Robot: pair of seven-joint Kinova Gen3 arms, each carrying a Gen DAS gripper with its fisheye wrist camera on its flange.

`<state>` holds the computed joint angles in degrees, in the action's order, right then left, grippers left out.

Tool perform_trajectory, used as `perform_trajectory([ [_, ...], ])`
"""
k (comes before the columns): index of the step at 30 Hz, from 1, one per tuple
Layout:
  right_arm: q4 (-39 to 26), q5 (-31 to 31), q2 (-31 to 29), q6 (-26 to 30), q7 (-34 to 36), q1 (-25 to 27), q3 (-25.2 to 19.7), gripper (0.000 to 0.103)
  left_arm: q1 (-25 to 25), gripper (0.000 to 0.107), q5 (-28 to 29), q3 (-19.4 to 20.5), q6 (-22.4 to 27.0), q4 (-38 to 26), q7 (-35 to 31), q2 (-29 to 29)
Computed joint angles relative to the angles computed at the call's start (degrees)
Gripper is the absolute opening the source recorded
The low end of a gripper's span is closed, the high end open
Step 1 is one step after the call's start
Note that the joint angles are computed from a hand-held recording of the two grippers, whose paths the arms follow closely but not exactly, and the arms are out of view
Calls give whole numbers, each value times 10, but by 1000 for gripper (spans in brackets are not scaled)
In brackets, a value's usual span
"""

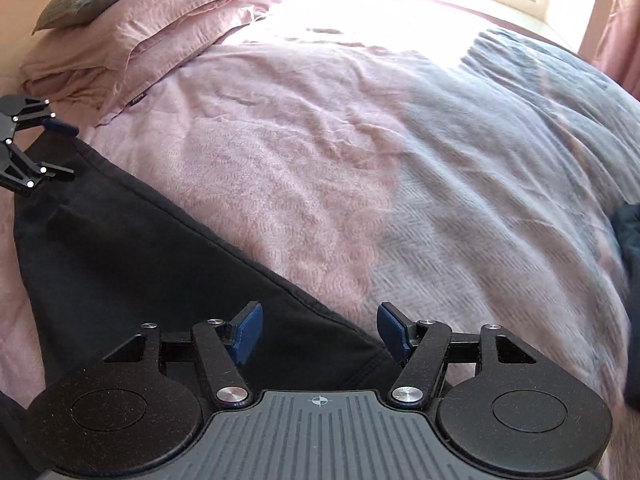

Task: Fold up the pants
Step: 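Grasp a trouser leg edge with the left gripper while the right gripper grasps the waistband, then lift and fold one trouser leg onto the other with both grippers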

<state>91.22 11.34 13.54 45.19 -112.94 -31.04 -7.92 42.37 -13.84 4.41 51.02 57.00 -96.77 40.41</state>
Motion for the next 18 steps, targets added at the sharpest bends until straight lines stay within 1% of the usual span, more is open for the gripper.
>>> perform_trajectory([
  [3, -22, -38, 30, 4, 70, 57, -41, 61, -17, 68, 2, 6, 18, -29, -38, 24],
  [4, -31, -53, 41, 11, 93, 71, -50, 61, -21, 68, 4, 7, 32, -44, -51, 34],
  [6, -45, -70, 59, 30, 130, 71, -41, 61, -32, 70, 14, 13, 54, -65, -81, 51],
  [7, -48, -78, 65, 35, 145, 73, -38, 61, -37, 70, 21, 17, 57, -67, -94, 56],
  [8, -46, -83, 68, 32, 152, 80, -43, 61, -40, 70, 27, 18, 54, -65, -103, 59],
  [9, -40, -83, 69, 27, 149, 95, -58, 61, -41, 70, 33, 16, 56, -68, -104, 63],
  [10, -37, -78, 70, 23, 140, 113, -79, 57, -40, 70, 38, 13, 62, -74, -100, 68],
  [11, -33, -67, 70, 18, 123, 121, -93, 43, -40, 67, 42, 12, 65, -77, -99, 71],
  [12, -27, -48, 66, 15, 99, 119, -99, 34, -41, 56, 48, 12, 63, -74, -106, 70],
  [13, -19, -25, 59, 9, 76, 108, -98, 29, -45, 48, 51, 21, 63, -69, -123, 67],
  [14, -11, -2, 50, 6, 53, 89, -87, 22, -42, 34, 46, 25, 59, -61, -135, 61],
  [15, 1, 22, 38, -2, 29, 63, -70, 17, -30, 28, 32, 17, 46, -43, -143, 52],
  [16, 16, 45, 23, -11, 7, 36, -53, 14, -15, 11, 12, 6, 35, -26, -150, 44],
  [17, 31, 68, 5, -17, -15, 10, -39, 10, 8, 4, -12, -15, 25, -7, -148, 34],
  [18, 41, 91, -14, -15, -29, -17, -30, 8, 26, 4, -33, -30, 7, 19, -137, 20],
])
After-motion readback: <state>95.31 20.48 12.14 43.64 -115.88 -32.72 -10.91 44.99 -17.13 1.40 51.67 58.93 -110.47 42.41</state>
